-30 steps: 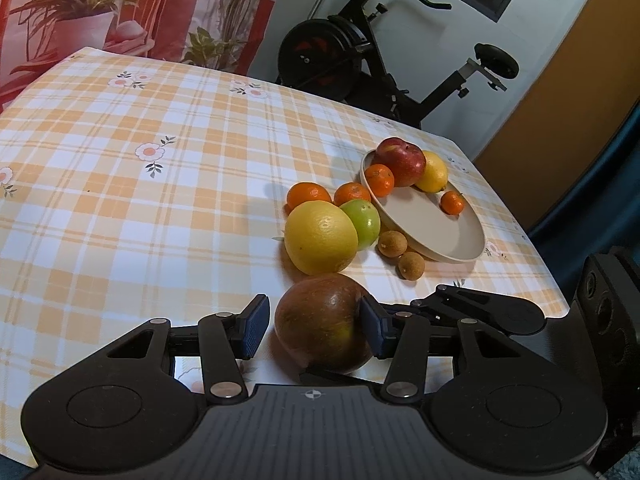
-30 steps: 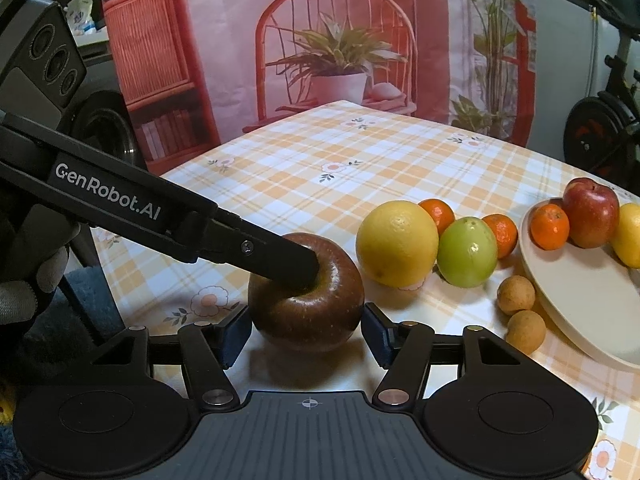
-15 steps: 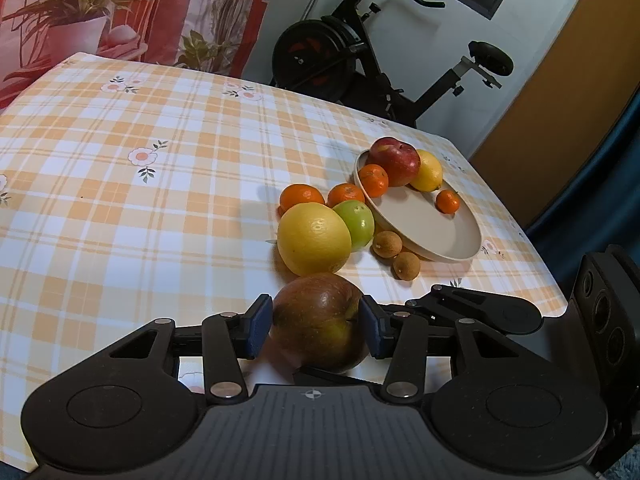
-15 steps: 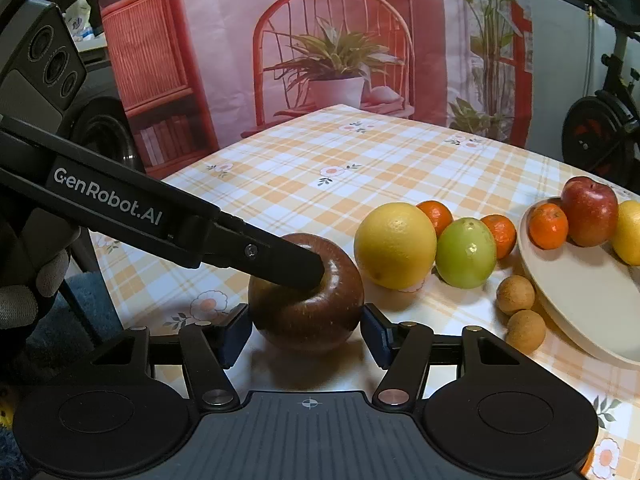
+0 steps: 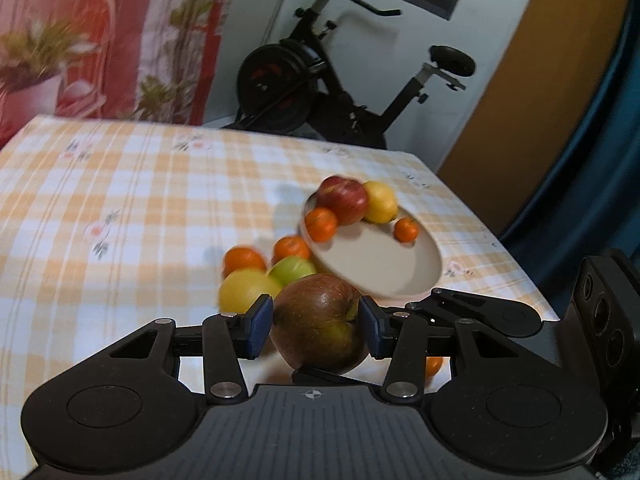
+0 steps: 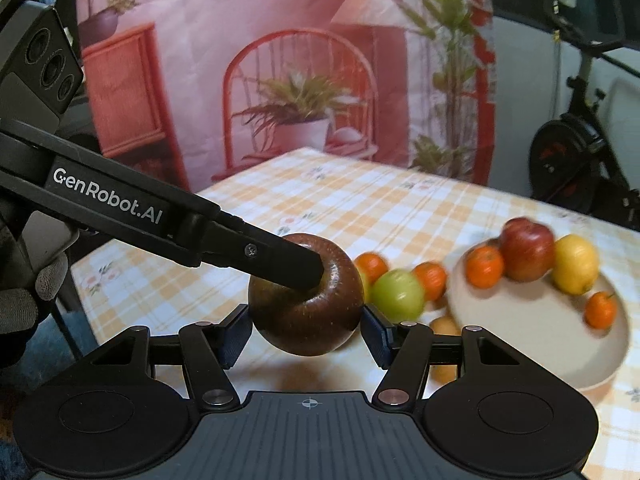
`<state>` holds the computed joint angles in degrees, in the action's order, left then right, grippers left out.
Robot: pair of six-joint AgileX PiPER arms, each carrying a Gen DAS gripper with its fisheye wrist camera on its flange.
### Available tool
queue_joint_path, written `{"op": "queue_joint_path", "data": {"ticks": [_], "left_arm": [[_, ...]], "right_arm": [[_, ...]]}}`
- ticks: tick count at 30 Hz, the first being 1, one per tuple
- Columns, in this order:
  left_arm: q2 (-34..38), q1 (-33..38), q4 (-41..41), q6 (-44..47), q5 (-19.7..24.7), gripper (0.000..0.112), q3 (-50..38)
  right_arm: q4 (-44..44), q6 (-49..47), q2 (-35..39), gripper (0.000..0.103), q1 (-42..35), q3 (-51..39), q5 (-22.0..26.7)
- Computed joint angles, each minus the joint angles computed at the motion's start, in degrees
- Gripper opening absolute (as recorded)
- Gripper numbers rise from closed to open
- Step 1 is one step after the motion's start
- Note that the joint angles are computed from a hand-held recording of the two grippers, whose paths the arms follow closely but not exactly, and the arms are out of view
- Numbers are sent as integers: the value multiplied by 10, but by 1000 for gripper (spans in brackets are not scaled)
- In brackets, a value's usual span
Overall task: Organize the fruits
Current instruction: 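Lift and carry the dark red apple with the left gripper over the cream plate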
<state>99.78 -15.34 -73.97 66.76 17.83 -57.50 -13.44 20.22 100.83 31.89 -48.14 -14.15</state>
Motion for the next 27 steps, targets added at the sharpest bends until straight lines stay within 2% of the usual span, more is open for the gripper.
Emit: {"op": "queue_joint_path", "data": {"ticks": [3, 6, 13, 20, 27], "left_arm": [[14, -18, 62, -54, -2, 49, -39], [40, -32, 140, -129, 10, 49, -94], [137, -61, 316, -309, 66, 49, -252], [233, -75, 414, -418, 127, 48, -383], [297, -84, 491, -501, 177, 47, -481]], "right_arm": [[2, -2, -14, 56, -20, 3, -3], [-33, 28, -23, 56, -51, 6, -9], [-172, 142, -2, 56, -128, -21, -5], [-277, 237, 58, 56, -174, -63, -1], [-352, 305, 109, 56, -192, -99, -3]]}}
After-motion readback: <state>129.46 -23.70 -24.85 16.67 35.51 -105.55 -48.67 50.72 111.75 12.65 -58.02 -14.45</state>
